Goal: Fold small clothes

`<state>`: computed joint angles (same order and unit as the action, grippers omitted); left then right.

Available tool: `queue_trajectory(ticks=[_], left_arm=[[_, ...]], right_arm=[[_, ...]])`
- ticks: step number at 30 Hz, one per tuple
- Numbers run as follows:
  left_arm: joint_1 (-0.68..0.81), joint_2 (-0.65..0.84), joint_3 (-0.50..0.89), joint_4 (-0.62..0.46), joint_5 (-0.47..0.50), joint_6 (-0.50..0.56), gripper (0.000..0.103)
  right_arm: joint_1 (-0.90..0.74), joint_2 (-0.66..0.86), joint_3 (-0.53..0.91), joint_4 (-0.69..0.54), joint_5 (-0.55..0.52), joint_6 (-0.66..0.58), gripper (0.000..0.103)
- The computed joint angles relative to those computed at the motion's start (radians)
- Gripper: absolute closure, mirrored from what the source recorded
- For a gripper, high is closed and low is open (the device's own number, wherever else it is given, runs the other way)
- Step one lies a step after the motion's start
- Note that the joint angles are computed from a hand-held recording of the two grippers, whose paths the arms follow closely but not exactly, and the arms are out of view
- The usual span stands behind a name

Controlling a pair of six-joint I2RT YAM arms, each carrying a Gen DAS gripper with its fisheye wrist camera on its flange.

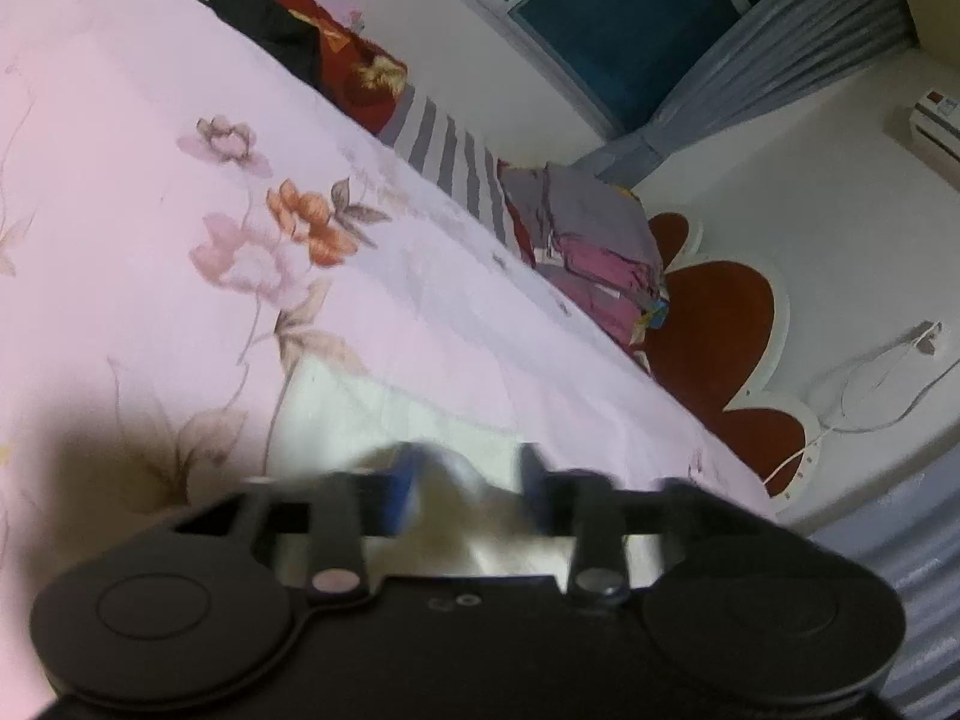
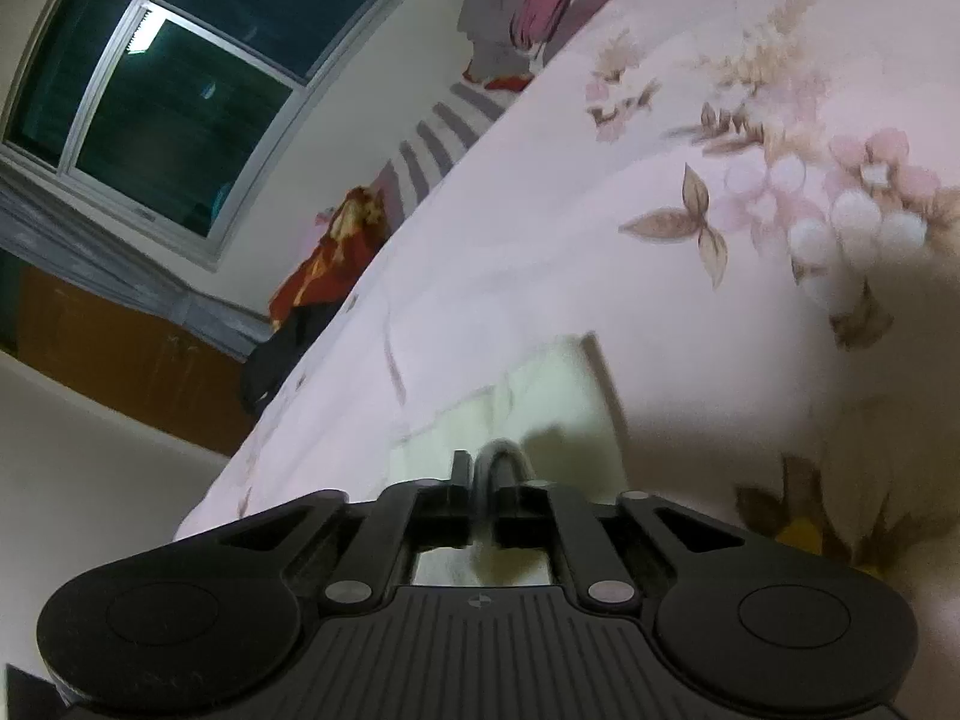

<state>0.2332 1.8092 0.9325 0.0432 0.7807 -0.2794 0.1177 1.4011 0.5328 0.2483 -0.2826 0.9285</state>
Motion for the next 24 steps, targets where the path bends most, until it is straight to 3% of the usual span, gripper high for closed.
queue_trajectory(ticks=[1,2,5,9,15,17,20,22,24], left_arm=[[-0.002,-0.001,0.003,0.007,-0.003,-0.003,0.042],[-0.001,-0.006,0.002,0.013,-0.009,0.004,0.04],[0.004,-0.012,0.02,-0.021,-0.017,0.062,0.041],[-0.018,-0.014,0.051,-0.099,-0.091,0.22,0.05],[-0.093,0.016,0.1,-0.194,-0.212,0.425,0.069],[-0.113,0.017,0.097,-0.194,-0.256,0.444,0.075],[-0.104,0.014,0.083,-0.172,-0.243,0.424,0.1],[-0.093,-0.02,0.025,-0.087,-0.244,0.399,0.1],[-0.068,-0.061,-0.043,0.012,-0.211,0.36,0.1]], right_arm=[[0.001,-0.01,0.0,-0.007,0.031,-0.004,0.025],[0.005,-0.034,-0.02,0.02,0.078,-0.007,0.016],[-0.005,-0.065,-0.026,0.018,0.069,-0.014,0.017],[0.025,-0.07,0.036,-0.106,0.086,-0.171,0.043],[0.134,0.038,0.149,-0.246,0.181,-0.341,0.057],[0.171,0.074,0.174,-0.277,0.231,-0.375,0.062],[0.21,0.095,0.18,-0.278,0.288,-0.405,0.084],[0.227,0.096,0.176,-0.272,0.309,-0.419,0.102],[0.251,0.062,0.143,-0.246,0.363,-0.437,0.102]])
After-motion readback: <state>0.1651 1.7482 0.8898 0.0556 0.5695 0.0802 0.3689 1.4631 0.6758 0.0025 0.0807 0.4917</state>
